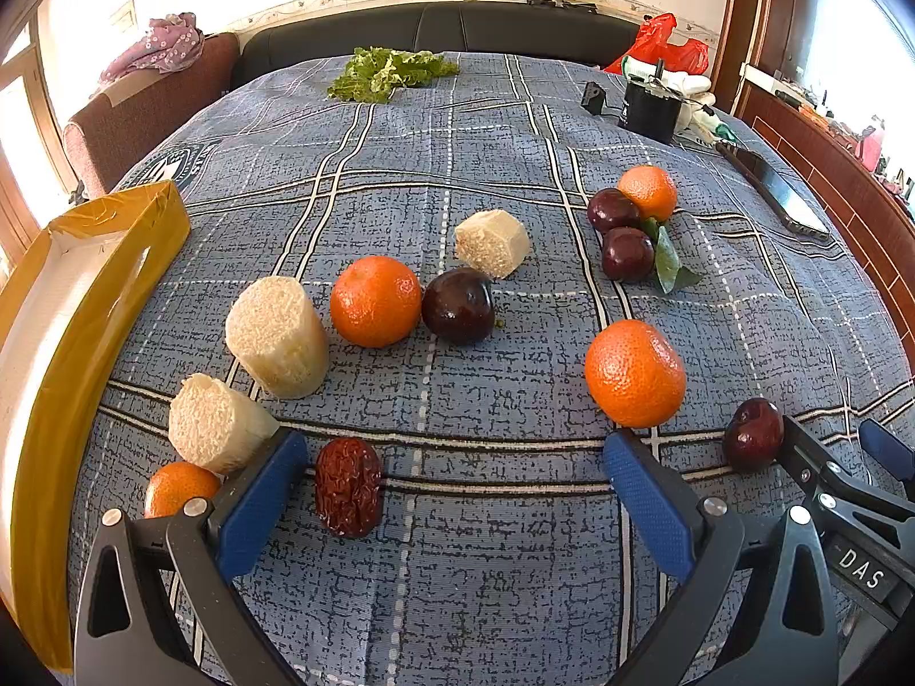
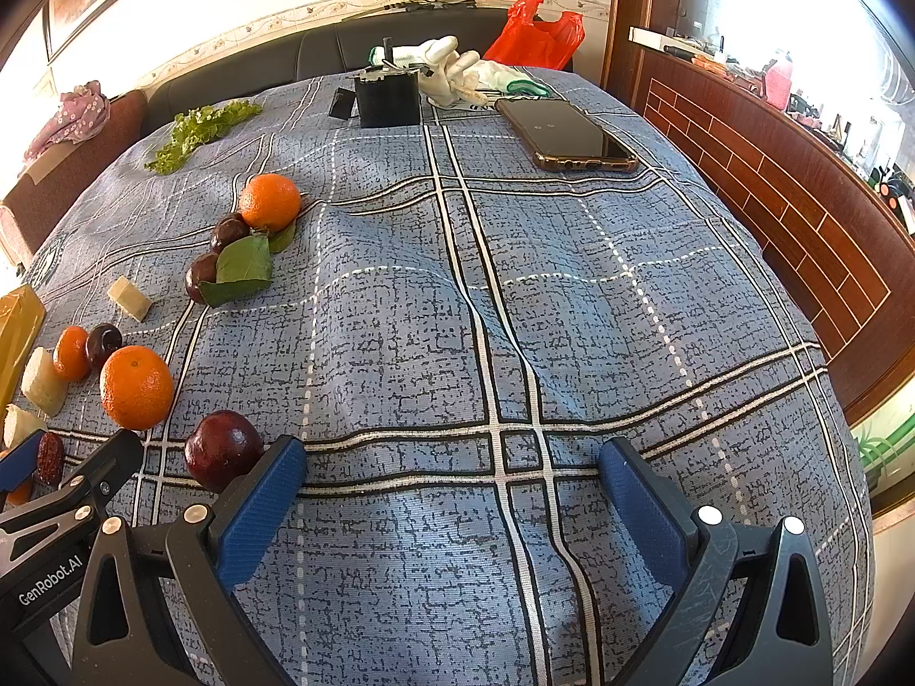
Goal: Organize fruits
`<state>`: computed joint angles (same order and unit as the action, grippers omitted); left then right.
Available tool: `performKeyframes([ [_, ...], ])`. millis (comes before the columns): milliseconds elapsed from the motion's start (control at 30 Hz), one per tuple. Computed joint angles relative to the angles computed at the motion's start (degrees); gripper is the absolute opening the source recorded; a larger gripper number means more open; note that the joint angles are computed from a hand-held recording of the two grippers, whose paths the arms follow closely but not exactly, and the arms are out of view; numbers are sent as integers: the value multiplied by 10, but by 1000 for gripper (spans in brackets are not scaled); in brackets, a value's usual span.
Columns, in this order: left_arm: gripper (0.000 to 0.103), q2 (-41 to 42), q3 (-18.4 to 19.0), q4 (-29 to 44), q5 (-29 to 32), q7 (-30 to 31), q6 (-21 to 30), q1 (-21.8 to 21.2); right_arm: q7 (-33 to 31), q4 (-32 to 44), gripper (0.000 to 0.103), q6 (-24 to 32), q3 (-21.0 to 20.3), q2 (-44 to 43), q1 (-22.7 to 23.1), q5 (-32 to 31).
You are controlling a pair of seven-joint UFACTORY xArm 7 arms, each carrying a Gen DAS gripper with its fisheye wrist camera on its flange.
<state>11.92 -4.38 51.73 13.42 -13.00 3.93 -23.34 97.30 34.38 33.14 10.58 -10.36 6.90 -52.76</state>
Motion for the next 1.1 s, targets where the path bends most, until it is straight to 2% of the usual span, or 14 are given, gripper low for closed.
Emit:
performKeyframes([
  [533, 103, 0, -2, 0, 0, 1, 2, 1, -7, -1, 103, -7, -1, 0, -2, 0],
  [633, 103, 2, -43, 6, -42, 58, 19, 35, -14, -6, 103, -14, -2, -4, 0, 5],
  [667, 103, 3, -40, 7, -43, 59, 20, 31, -15, -8, 103, -14, -1, -6, 0, 7],
  [733, 103, 3, -57, 13, -68, 92, 37, 45, -28, -11, 103, -15, -2, -10, 1, 24],
  [867, 103, 5, -52, 23, -79, 107, 54, 37, -70, -4, 103, -11, -6, -9, 1, 69],
  [1000, 103, -2, -74, 16, -124, 164, 57, 60, -77, -2, 103, -13, -2, -7, -4, 75],
  [1100, 103, -20, -97, -6, -180, 217, 56, 80, -75, -3, 103, -15, 0, -7, -7, 71],
])
